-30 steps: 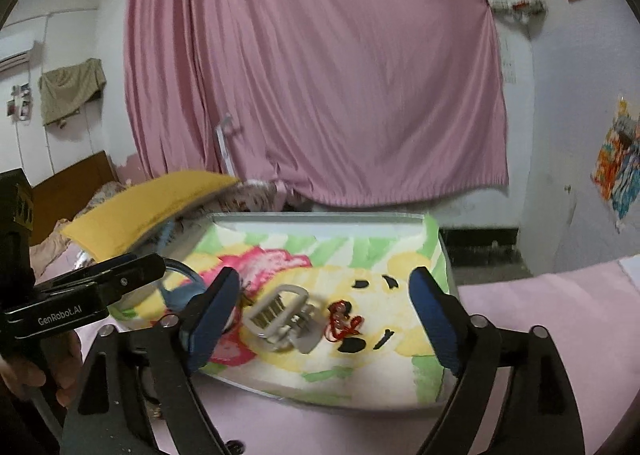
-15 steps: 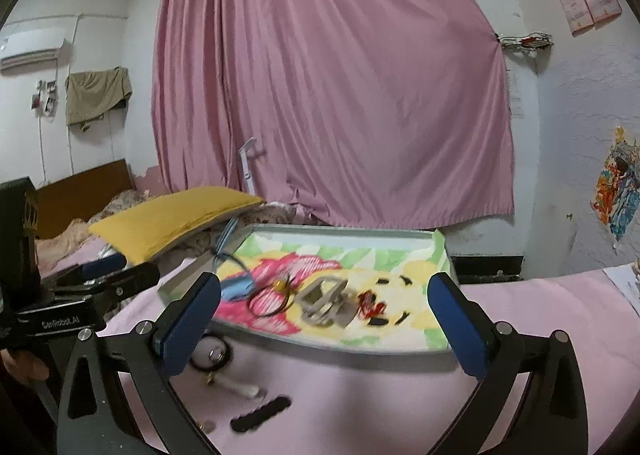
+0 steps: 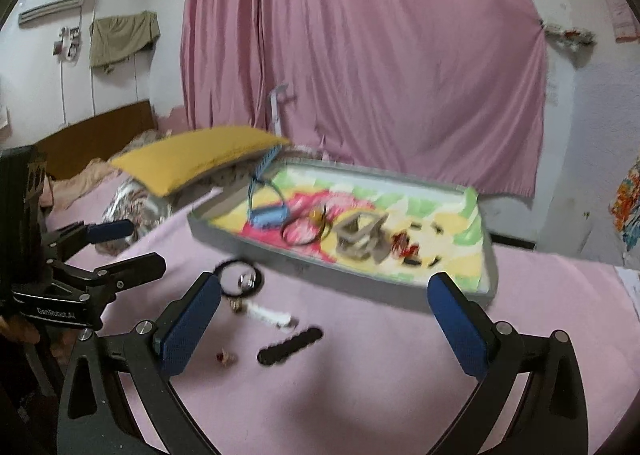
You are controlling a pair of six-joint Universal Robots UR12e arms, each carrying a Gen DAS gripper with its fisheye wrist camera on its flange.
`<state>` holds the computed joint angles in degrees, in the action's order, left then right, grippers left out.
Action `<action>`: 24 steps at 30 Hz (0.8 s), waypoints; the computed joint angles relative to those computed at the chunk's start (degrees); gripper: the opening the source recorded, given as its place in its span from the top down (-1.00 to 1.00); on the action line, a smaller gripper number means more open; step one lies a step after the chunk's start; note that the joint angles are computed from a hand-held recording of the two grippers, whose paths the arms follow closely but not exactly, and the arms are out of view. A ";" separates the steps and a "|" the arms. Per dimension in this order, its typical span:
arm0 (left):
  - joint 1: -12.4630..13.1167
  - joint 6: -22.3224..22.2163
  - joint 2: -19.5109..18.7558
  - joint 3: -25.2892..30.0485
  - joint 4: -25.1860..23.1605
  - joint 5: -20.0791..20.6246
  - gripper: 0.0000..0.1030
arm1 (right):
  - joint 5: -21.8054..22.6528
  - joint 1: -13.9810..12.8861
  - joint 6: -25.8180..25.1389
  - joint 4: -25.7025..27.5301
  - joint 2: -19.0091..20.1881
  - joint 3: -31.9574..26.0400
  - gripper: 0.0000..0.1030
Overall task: Organize jewelry
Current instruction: 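Move both grippers back from the tray toward the remaining jewelry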
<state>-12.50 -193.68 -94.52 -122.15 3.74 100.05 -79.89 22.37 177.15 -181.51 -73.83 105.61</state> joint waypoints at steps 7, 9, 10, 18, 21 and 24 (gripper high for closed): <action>0.56 1.81 0.22 1.17 -7.90 -3.52 -0.98 | -0.95 0.26 -1.79 9.15 0.38 -1.47 -0.95; 0.91 1.92 0.30 1.35 -9.09 -5.41 -0.92 | -1.17 0.29 -2.60 11.16 0.57 -1.82 -0.82; 1.03 1.91 0.30 1.47 -9.63 -6.16 -0.79 | -1.03 0.28 -3.22 12.43 0.67 -2.03 -0.66; 2.16 0.86 -0.11 2.36 -14.54 -12.48 -0.14 | 2.69 0.26 -5.61 19.43 1.46 -3.85 -0.28; 2.57 0.36 -0.41 2.59 -15.03 -14.34 -0.04 | 3.46 0.49 -6.03 20.65 1.80 -4.43 -0.28; 2.80 -0.06 -0.76 3.04 -15.90 -15.35 0.06 | 2.67 0.99 -6.45 22.14 2.33 -5.23 -0.17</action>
